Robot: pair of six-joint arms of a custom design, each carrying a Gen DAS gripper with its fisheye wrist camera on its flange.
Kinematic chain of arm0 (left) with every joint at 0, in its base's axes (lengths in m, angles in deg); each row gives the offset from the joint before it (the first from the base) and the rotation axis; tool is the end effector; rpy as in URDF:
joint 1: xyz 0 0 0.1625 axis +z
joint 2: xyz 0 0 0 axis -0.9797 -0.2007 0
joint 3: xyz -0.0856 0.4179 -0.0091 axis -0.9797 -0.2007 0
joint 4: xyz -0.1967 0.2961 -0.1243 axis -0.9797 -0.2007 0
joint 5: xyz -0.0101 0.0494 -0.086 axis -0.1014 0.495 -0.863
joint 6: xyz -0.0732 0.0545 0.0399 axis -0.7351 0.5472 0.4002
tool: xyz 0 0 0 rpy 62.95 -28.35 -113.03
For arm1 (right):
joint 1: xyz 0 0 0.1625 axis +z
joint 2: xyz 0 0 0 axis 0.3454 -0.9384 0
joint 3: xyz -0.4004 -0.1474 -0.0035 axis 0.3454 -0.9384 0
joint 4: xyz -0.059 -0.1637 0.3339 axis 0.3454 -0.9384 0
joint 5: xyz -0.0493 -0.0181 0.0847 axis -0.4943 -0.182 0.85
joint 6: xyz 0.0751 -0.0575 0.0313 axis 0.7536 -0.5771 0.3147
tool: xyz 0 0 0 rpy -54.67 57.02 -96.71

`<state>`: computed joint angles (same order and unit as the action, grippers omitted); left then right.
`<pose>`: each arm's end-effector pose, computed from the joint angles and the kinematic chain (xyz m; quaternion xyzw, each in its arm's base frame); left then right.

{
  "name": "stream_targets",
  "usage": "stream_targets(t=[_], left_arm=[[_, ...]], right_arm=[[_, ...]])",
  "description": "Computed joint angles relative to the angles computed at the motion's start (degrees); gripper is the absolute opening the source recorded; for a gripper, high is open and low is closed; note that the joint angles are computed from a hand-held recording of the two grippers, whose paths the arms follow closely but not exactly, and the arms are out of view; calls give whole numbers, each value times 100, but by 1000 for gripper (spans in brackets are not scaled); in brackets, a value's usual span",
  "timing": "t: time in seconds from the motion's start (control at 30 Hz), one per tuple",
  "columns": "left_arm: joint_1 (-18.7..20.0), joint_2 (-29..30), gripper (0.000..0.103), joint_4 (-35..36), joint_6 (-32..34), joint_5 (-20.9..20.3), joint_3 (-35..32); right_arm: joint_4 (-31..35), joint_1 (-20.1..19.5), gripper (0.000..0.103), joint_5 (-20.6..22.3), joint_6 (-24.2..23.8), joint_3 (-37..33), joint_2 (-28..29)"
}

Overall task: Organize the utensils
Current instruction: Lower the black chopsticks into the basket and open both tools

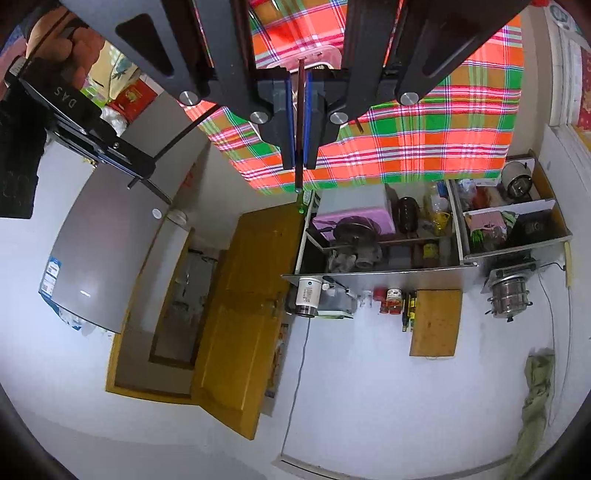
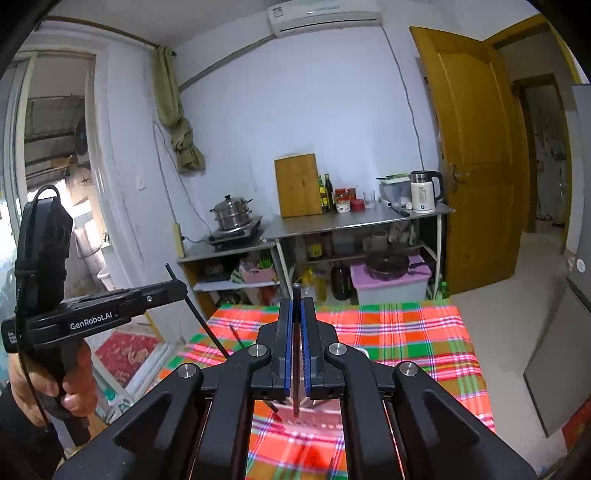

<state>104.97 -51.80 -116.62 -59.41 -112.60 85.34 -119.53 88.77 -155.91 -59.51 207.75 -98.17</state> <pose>-0.4575 -0.4329 0.1668 0.3901 0.8637 -0.3067 0.0883 0.1898 -0.2918 0.4281 0.1609 -0.7977 0.5330 0.2317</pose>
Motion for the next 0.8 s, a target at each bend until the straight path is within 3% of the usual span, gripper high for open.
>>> stream_targets(t=[0.37,0.8], left_arm=[[435,623,4,-208,306,-142,-458],[842,882,4,-655,342,-357,-192]], right_arm=[[-338,-514,4,348,-138,-103,399],[-689,-1140,4,574,-259,166,852]])
